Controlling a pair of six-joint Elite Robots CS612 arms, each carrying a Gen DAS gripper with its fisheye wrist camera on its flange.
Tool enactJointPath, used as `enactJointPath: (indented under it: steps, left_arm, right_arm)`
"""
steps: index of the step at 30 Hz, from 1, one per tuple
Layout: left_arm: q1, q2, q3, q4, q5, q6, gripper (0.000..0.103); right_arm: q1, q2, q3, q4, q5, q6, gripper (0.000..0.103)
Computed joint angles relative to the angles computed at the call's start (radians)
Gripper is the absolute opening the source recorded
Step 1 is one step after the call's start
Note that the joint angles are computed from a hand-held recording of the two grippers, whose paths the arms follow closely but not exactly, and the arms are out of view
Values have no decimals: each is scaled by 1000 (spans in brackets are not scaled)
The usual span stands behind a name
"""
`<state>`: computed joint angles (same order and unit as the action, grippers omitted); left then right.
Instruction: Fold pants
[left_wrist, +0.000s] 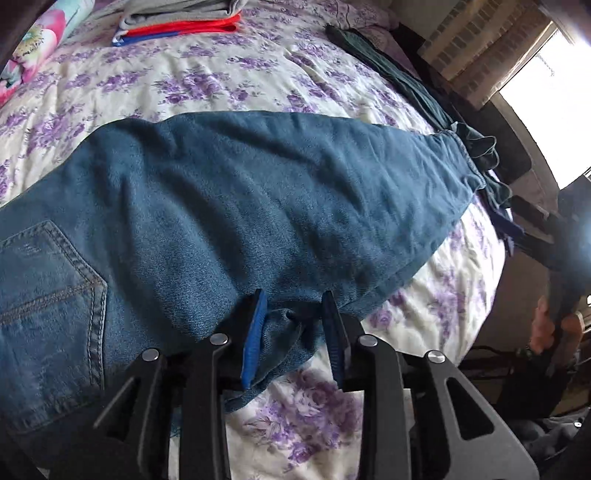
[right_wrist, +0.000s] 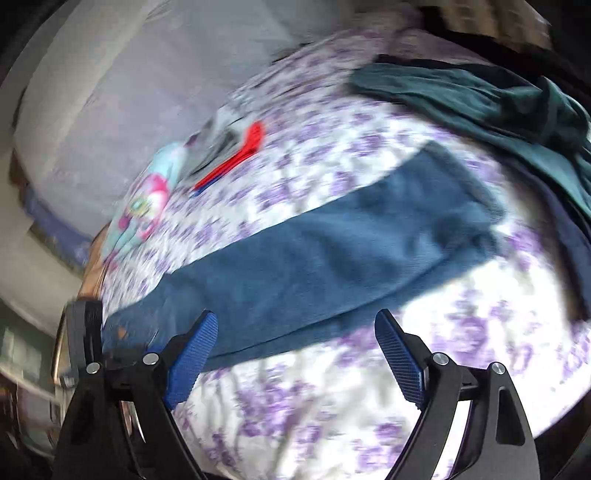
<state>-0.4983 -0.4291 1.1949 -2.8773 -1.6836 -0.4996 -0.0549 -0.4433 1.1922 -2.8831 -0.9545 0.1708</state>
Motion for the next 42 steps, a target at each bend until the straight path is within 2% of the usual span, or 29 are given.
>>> enactJointPath:
  steps: [3, 6, 10, 14, 15, 16, 17, 19, 24, 26, 28, 31, 36, 38, 39, 42]
  left_arm:
    - [-17, -8, 20, -17, 60, 7, 30]
    - [-12, -10, 22, -16, 43, -6, 30]
    - [-13, -12, 23, -10, 50, -12, 30]
    - [-12, -15, 21, 5, 50, -24, 30]
    - [-11, -16, 21, 10, 47, -29, 30]
    - [-11, -19, 21, 19, 43, -35, 30]
    - [-11, -20, 19, 28, 42, -40, 30]
    - [-11, -28, 20, 38, 43, -51, 29]
    - [-19, -32, -17, 21, 13, -36, 29]
    - [-19, -6, -75, 20, -47, -44, 31]
    - [-23, 29, -153, 63, -71, -41, 31]
    - [-28, 118, -338, 163, -128, -56, 30]
    - [-38, 270, -642, 358, -137, -79, 29]
    - [-45, 323, -748, 451, -95, -72, 29]
    - [-46, 341, -782, 477, -90, -75, 29]
    - [-43, 346, -784, 461, -102, -78, 29]
  right_arm:
    - [-33, 55, -67, 31, 66, 117, 88]
    - [-43, 110, -141, 61, 123, 166, 88]
    - [-41, 186, -245, 30, 144, 244, 88]
    - [-36, 227, -321, -4, 141, 290, 88]
    - [-33, 226, -317, -32, 119, 290, 73]
    - [-30, 220, -310, -38, 81, 262, 29]
    - [-31, 221, -308, -43, 85, 251, 25]
    - [-31, 229, -315, -36, 78, 242, 25]
    - [-18, 222, -293, -87, -1, 142, 26]
    - [-18, 226, -292, -101, -2, 128, 26]
    - [-19, 228, -289, -117, 3, 123, 26]
    - [-15, 228, -286, -126, -18, 100, 26]
    - [-18, 233, -295, -124, 1, 106, 27]
    - [-19, 234, -294, -126, 3, 105, 27]
    - [-18, 234, -294, -126, 0, 101, 27]
    - [-17, 233, -293, -126, -5, 95, 27]
